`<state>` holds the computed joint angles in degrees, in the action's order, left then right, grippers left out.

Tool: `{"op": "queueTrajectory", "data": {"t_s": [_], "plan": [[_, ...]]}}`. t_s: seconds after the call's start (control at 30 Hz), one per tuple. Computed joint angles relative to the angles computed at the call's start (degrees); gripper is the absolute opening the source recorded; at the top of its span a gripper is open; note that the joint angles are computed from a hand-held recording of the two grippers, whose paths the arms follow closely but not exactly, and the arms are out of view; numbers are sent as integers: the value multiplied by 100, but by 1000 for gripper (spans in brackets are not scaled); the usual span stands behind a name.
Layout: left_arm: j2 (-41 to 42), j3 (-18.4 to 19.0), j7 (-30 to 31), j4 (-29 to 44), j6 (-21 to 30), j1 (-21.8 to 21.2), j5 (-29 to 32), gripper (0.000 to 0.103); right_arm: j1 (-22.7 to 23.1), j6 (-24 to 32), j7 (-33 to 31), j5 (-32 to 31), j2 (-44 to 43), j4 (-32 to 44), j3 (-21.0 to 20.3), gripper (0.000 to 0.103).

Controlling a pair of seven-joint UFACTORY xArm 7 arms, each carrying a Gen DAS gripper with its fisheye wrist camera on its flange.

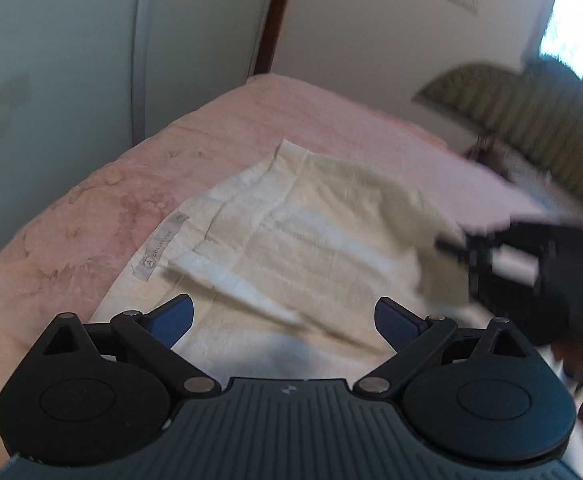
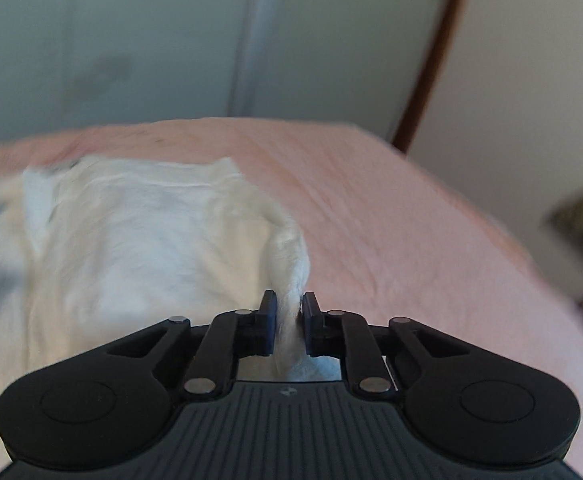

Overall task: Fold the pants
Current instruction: 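Reach the right gripper to the pants waistband and close on it, then grasp the waistband corner with the left gripper while the right gripper holds its corner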

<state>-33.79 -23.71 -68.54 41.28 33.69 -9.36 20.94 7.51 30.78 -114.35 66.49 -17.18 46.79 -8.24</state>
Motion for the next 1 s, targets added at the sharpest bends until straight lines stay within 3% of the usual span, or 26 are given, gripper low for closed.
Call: {"op": "queueTrajectory", "data": {"t_s": [0.03, 0.17, 0.33, 0.4, 0.47, 0.5, 0.53, 0.6, 0.63, 0.67, 0.73, 0.77, 0.83, 0.93, 1.0], "plan": [[-181, 32, -196, -167, -244, 32, -24, 99, 51, -28, -461, 108, -469, -378, -7, 12], [-769, -33, -854, -736, -1145, 305, -177, 100, 160, 164, -1161, -297, -2203, -1712, -221, 9], [-429, 352, -718, -864, -1869, 141, -830, 102, 167, 679, -953, -1129, -3502, -2636, -478, 6], [-161, 363, -689, -623, -1706, 278, -984, 101, 249, 577, -761, -1256, -3623, -2728, -499, 6], [133, 646, -371, -371, -1554, 77, -1189, 101, 619, 166, -742, -924, -3485, -2613, -705, 6], [193, 690, -285, -320, -1544, 54, -1235, 101, 666, 73, -410, -937, -3166, -2355, -737, 8], [193, 650, -263, -310, -1564, 93, -1220, 101, 723, -35, -92, -962, -2824, -2084, -769, 16], [158, 463, -233, -304, -1550, 249, -1055, 101, 757, 27, 520, -877, -1851, -1282, -925, 62], [136, 354, -251, -286, -1451, 332, -967, 101, 807, 138, 664, -718, -1440, -921, -1077, 93], [133, 291, -263, -274, -1376, 374, -910, 101, 1063, 340, 765, -586, -1137, -567, -1456, 92], [236, 334, -160, -230, -1323, 313, -890, 101, 1490, 1268, 1686, -924, -67, 515, -2187, 91], [309, 400, -75, -189, -1292, 248, -917, 101, 1417, 1515, 2286, -943, 533, 1030, -2193, 90], [446, 477, 20, -121, -1299, 203, -936, 101, 784, 1802, 3410, -1034, 1495, 1869, -1634, 92], [605, 517, 70, -26, -1367, 237, -888, 101, 274, 3174, 4969, -1141, 2822, 3206, -1501, 91], [720, 562, 130, 54, -1365, 228, -879, 101, -222, 3870, 5021, -900, 3085, 3432, -1176, 58]]}}
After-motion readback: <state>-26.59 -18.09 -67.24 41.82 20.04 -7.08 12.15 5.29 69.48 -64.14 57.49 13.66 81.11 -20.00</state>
